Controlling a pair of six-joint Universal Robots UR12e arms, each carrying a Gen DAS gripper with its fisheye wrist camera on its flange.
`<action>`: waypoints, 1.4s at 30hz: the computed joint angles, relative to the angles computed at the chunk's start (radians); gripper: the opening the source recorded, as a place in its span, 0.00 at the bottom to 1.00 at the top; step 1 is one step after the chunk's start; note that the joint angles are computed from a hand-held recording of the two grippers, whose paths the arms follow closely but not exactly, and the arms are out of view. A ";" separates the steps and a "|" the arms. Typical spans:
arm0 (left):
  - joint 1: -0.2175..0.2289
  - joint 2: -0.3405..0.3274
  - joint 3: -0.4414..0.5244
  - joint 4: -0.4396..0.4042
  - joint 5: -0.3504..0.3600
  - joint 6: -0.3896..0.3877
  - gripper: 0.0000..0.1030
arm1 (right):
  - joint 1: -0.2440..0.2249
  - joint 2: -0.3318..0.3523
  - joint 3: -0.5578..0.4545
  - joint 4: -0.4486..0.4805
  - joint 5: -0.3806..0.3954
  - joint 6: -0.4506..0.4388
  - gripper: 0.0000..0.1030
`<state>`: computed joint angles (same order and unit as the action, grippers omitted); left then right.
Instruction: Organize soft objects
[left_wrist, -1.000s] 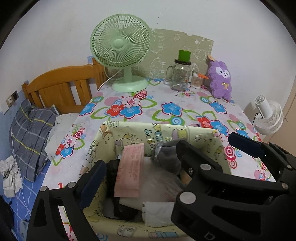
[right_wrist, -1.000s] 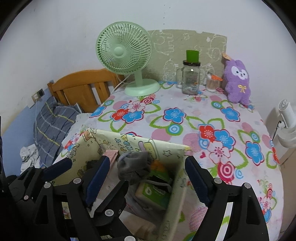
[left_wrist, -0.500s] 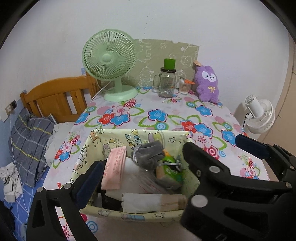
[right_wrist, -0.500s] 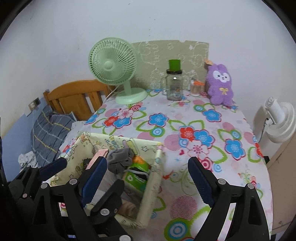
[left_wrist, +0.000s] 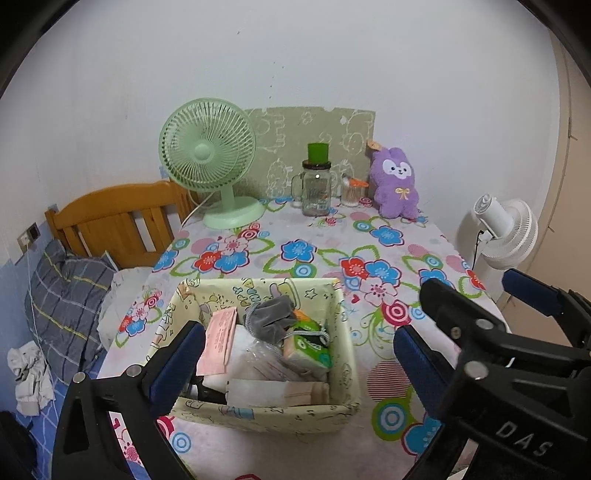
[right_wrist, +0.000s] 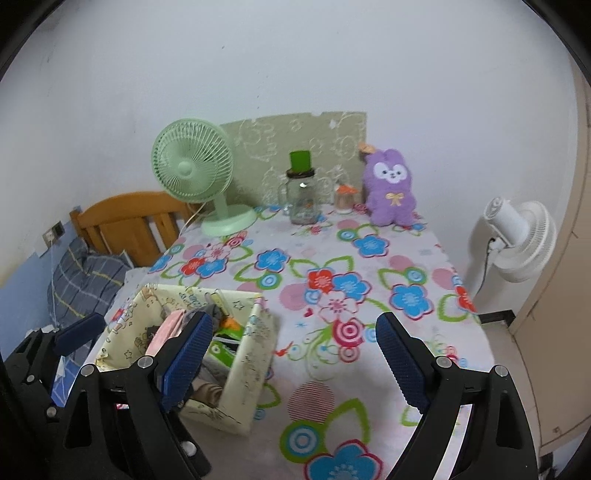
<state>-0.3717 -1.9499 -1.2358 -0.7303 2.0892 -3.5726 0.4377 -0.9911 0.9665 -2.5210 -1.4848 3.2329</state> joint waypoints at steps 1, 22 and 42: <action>-0.002 -0.001 0.003 0.000 0.004 0.001 1.00 | -0.002 -0.007 0.010 -0.010 -0.004 0.002 0.89; -0.071 0.007 -0.003 0.075 0.140 0.030 1.00 | -0.032 -0.152 0.230 -0.219 -0.102 0.019 0.97; -0.083 0.040 -0.047 0.113 0.128 0.032 1.00 | -0.032 -0.190 0.293 -0.269 -0.120 0.042 0.97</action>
<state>-0.4548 -1.9097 -1.2829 -0.6172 2.2170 -3.5407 0.4055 -1.1807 1.2599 -2.7905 -1.6045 3.2750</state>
